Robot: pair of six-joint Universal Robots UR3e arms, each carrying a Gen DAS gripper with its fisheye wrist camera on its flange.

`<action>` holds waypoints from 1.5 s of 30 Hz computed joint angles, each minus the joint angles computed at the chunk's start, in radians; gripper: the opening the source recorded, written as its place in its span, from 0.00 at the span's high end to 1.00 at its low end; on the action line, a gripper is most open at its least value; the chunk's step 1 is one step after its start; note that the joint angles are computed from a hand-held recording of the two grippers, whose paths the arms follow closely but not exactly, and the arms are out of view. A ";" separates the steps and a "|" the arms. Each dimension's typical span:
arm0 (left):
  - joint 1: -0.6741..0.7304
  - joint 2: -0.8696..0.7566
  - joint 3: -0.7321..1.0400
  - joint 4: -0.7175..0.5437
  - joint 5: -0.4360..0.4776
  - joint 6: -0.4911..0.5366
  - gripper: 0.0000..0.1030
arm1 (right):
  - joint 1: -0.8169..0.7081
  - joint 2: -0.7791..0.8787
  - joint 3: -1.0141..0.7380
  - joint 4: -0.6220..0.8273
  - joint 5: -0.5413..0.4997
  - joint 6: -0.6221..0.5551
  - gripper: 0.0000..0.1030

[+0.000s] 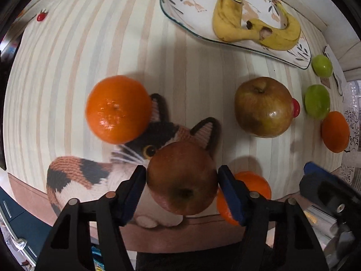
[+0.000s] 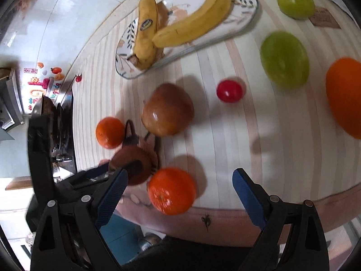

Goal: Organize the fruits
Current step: 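Grasp the brown apple on the cat mat with the left tool while the right tool grasps the red apple, then carry both apples onto the plate beside the bananas and open both tools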

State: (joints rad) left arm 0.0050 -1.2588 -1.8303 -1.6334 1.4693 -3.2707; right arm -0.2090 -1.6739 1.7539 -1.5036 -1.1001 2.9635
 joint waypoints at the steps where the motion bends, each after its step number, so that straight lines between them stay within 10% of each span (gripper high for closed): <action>1: -0.011 0.001 0.001 0.007 0.010 -0.003 0.39 | 0.020 0.021 -0.015 -0.025 -0.007 0.020 0.07; 13: 0.228 0.158 -0.091 -0.053 -0.025 0.136 0.38 | 0.232 0.368 -0.286 -0.170 -0.138 0.120 0.07; 19: 0.253 0.102 -0.092 -0.027 -0.034 0.172 0.38 | 0.293 0.463 -0.349 -0.174 -0.197 0.144 0.30; 28: 0.316 0.190 -0.149 -0.037 -0.050 0.281 0.39 | 0.360 0.438 -0.298 -0.270 -0.258 0.161 0.32; 45: 0.130 0.042 0.189 -0.127 -0.112 0.118 0.40 | 0.097 0.172 -0.237 -0.129 -0.097 -0.026 0.32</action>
State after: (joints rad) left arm 0.1351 -1.2166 -1.6416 -1.7606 1.3569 -3.1532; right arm -0.1124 -1.5024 1.5165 -1.6325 -1.1972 2.9379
